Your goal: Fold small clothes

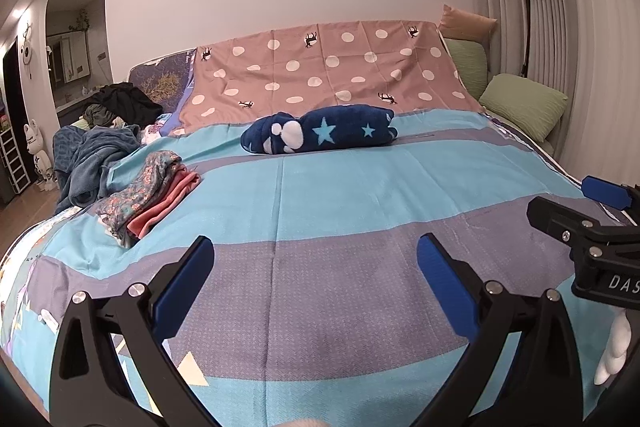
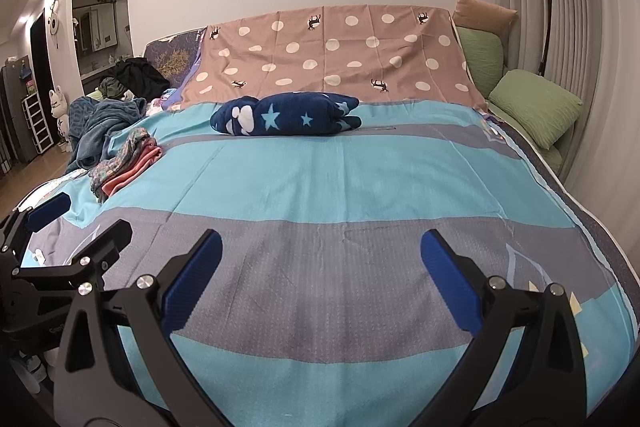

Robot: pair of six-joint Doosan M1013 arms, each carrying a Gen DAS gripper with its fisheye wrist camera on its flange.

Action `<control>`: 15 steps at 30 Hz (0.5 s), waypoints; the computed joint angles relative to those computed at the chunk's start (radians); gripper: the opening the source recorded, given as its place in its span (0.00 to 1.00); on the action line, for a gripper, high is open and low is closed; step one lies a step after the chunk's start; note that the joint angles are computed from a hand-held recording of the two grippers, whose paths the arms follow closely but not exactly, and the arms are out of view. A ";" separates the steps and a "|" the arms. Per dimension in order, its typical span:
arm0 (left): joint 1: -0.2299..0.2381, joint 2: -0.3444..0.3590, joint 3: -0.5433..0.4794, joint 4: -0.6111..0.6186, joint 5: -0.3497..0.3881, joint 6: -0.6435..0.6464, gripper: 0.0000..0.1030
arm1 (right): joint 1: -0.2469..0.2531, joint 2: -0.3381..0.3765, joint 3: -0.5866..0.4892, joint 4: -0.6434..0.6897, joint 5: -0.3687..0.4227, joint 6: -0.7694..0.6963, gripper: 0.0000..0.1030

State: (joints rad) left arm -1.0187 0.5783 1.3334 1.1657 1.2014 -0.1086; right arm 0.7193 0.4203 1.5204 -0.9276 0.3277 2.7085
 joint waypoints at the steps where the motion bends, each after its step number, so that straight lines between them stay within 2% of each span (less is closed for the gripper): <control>1: 0.000 0.001 -0.001 -0.001 0.003 -0.002 0.99 | 0.000 0.000 0.000 0.000 0.000 0.000 0.98; 7: 0.001 -0.002 0.001 -0.009 0.003 -0.013 0.99 | -0.001 0.000 0.005 -0.061 -0.002 0.063 0.98; 11: -0.002 0.008 -0.016 -0.021 0.037 0.007 0.99 | -0.001 0.003 0.002 -0.033 0.001 0.037 0.98; 15: -0.003 0.009 -0.017 -0.023 0.033 0.011 0.99 | 0.002 0.005 0.001 -0.016 0.003 0.020 0.98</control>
